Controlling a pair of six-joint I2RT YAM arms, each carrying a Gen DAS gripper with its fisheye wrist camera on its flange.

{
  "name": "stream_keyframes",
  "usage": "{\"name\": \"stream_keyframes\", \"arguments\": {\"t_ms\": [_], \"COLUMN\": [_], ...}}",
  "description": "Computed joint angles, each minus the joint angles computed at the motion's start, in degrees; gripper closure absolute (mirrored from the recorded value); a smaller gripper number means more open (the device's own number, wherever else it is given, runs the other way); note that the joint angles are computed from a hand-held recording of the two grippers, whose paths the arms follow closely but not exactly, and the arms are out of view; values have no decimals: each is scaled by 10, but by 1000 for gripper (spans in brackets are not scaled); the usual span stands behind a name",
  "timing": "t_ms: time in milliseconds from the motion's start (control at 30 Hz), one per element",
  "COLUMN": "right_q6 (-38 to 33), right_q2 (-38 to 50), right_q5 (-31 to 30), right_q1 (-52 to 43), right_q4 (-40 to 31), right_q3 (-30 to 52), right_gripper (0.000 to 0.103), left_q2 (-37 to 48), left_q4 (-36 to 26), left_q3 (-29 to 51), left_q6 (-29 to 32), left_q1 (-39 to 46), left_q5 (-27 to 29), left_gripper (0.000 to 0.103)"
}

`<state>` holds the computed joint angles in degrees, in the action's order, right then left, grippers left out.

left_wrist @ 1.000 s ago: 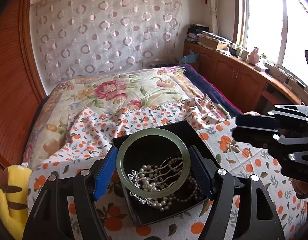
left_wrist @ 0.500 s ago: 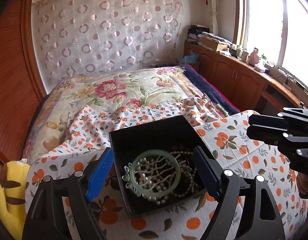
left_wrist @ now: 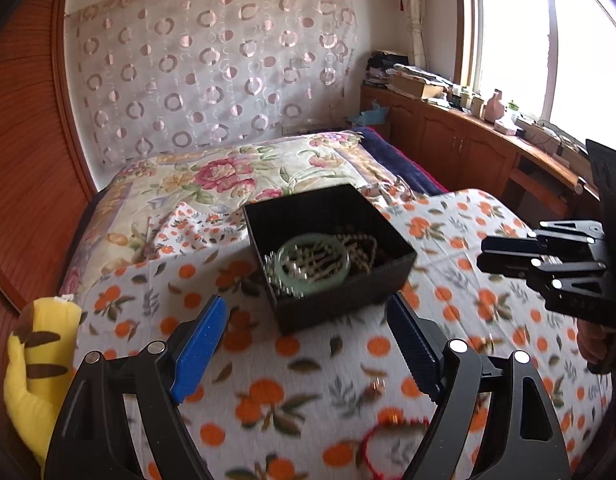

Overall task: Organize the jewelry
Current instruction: 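Grasp the red string bracelet with the left tool while the right tool grasps the green-gem pendant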

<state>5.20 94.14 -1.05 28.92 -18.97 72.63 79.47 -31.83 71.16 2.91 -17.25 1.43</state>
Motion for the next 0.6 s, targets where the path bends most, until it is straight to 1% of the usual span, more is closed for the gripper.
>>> {"name": "stream_keyframes", "arguments": {"t_ms": [33, 100, 133, 300, 400, 600], "right_q6": [5, 13, 17, 36, 55, 79], "right_q2": [-7, -17, -25, -49, -58, -63], "right_q5": [1, 7, 12, 29, 27, 32], "right_q1": [4, 14, 22, 52, 64, 88], "right_q4": [1, 0, 0, 6, 12, 24], "right_q3": [-9, -20, -31, -74, -100, -134], "right_gripper": [80, 80, 80, 80, 80, 80], "left_q2": [-6, -25, -34, -72, -87, -92], "left_q4": [-2, -5, -3, -7, -7, -12], "left_q3": [-6, -28, -39, -95, -121, -157], "left_q6": [2, 11, 14, 26, 28, 30], "left_q1": [-1, -7, -9, -19, -24, -21], "left_q5": [0, -4, -5, -3, -6, -1], "left_gripper": [23, 18, 18, 17, 17, 17]}}
